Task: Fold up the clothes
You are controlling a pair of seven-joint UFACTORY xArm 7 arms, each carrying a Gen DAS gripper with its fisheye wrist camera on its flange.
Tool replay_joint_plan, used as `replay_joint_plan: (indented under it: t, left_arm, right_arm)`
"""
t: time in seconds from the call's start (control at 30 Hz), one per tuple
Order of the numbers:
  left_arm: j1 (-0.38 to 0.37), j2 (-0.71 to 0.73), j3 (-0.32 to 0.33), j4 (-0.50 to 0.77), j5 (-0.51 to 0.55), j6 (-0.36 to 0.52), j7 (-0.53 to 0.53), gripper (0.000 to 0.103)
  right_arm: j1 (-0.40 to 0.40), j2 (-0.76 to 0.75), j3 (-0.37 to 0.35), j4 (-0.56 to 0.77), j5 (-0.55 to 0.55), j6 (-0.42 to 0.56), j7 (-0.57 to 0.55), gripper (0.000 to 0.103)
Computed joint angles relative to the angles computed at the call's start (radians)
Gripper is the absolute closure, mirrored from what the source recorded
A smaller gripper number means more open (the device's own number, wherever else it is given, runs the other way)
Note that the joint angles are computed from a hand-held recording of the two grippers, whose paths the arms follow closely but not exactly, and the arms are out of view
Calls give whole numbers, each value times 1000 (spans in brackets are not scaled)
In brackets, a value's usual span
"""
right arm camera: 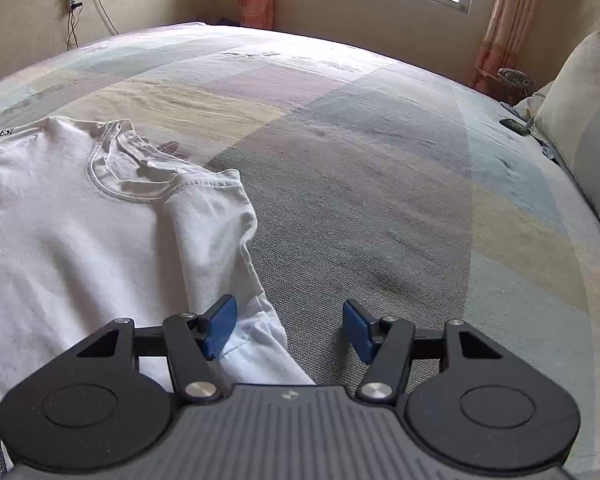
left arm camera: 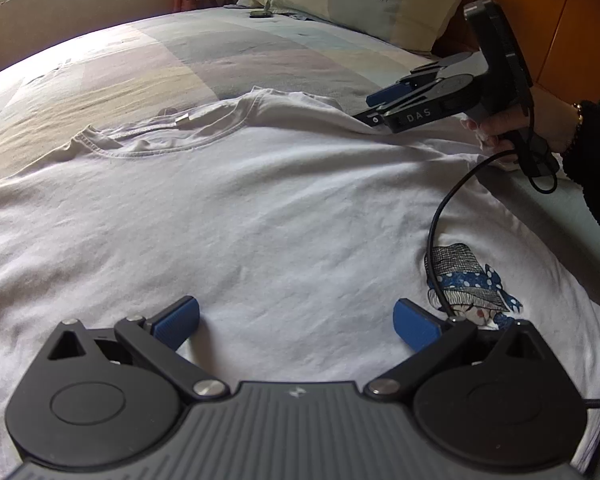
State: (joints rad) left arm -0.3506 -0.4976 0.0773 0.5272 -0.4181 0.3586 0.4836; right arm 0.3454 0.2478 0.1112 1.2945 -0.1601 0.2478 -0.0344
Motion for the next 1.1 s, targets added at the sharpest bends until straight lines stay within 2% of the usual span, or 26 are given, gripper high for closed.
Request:
replay_joint_plan:
  t: [0.1, 0.27, 0.37, 0.47, 0.6, 0.7, 0.77, 0.83, 0.9, 1.0, 1.1]
  left_arm:
    - [1, 0, -4, -4, 8, -8, 1, 1]
    - [-7, -2, 3, -12, 8, -21, 8, 1]
    - [-8, -3, 4, -14, 10, -23, 9, 1]
    - [-10, -2, 6, -13, 10, -24, 8, 1]
    - [-7, -2, 3, -12, 12, -21, 1, 1]
    - [-5, -7, 2, -13, 15, -16, -4, 1]
    - [-11, -13, 10, -17, 8, -14, 3, 1]
    - [-17, -16, 19, -19, -2, -16, 11, 1]
    - [-21, -14, 23, -19, -8, -19, 16, 1]
    - [-18, -15, 17, -25, -6, -29, 17, 1]
    - [-27, -18, 26, -28, -13, -33, 25, 1]
  right_arm:
    - [-14, -4, 21, -8, 29, -3, -36, 55]
    - [-87, -2, 103, 2, 244, 31, -158, 70]
    - [-88, -9, 109, 1, 303, 42, -199, 87]
    - [-45, -11, 65, 1, 238, 29, -163, 92]
    - [54, 34, -95, 65, -7, -27, 93, 93]
    - [74, 90, -162, 150, -99, 14, 251, 93]
    - [10, 93, -101, 152, -39, 2, 248, 92]
    - [-60, 74, -18, 129, 60, -22, 189, 90]
    - [-120, 59, 75, 119, 170, -13, 81, 88]
    - [-164, 82, 174, 169, 321, 67, -86, 87]
    - [-90, 149, 123, 265, 297, 145, -85, 84]
